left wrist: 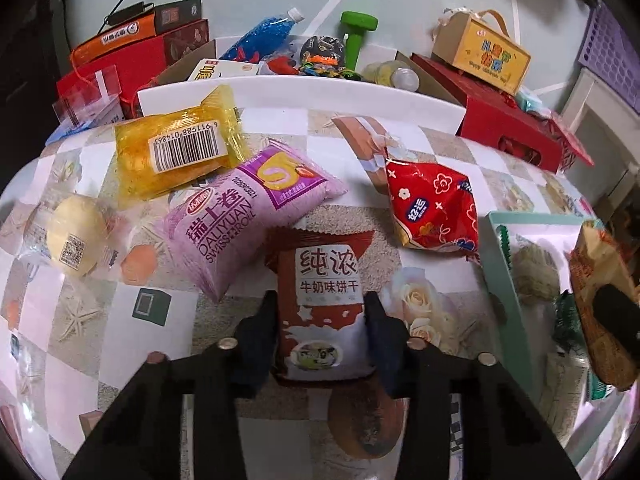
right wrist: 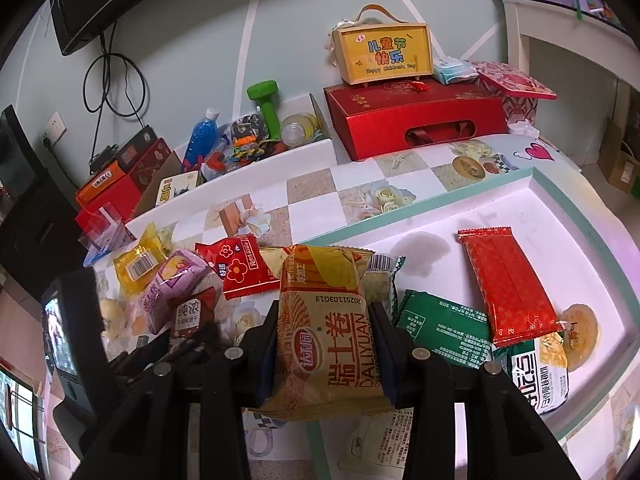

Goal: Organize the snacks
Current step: 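Grasp the red-white milk biscuit packet with the left tool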

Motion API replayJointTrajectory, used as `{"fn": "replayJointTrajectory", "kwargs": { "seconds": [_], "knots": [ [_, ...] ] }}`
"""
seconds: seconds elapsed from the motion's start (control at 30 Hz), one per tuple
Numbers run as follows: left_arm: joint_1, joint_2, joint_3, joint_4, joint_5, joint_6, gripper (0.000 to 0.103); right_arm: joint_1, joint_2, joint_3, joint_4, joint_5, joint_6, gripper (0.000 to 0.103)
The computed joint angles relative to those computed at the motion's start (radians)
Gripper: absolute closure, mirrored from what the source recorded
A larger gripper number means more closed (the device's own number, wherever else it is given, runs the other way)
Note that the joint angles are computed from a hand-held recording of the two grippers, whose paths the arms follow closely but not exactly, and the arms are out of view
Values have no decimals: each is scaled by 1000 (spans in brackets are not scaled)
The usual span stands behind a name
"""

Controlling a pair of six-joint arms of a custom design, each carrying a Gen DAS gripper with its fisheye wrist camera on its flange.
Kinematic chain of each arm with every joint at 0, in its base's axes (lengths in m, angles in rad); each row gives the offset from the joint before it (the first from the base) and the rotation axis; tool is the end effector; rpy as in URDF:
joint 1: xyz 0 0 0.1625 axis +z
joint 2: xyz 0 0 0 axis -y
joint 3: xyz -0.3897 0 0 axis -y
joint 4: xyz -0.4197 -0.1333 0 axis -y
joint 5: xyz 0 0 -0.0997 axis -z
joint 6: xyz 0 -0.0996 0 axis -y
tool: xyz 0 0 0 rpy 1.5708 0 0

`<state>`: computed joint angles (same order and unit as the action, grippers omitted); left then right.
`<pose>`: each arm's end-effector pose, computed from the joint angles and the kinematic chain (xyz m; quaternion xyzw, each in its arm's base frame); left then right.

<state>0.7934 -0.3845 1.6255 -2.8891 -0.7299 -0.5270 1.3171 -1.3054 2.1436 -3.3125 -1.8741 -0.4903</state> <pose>-0.2741 -0.5744 -0.1469 0.0983 0.9071 -0.2756 0.3027 -0.0301 -0.5286 0.2460 0.0395 -0.8909 0.3526 0.2835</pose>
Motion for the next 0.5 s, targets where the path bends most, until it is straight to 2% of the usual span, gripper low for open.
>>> {"fn": "replayJointTrajectory", "kwargs": {
  "seconds": [0.23, 0.5],
  "knots": [
    [9, -17, 16, -34, -52, 3, 62, 0, 0, -1, 4, -1, 3, 59],
    [-12, -42, 47, -94, -72, 22, 62, -5, -18, 6, 1, 16, 10, 59]
  ]
}}
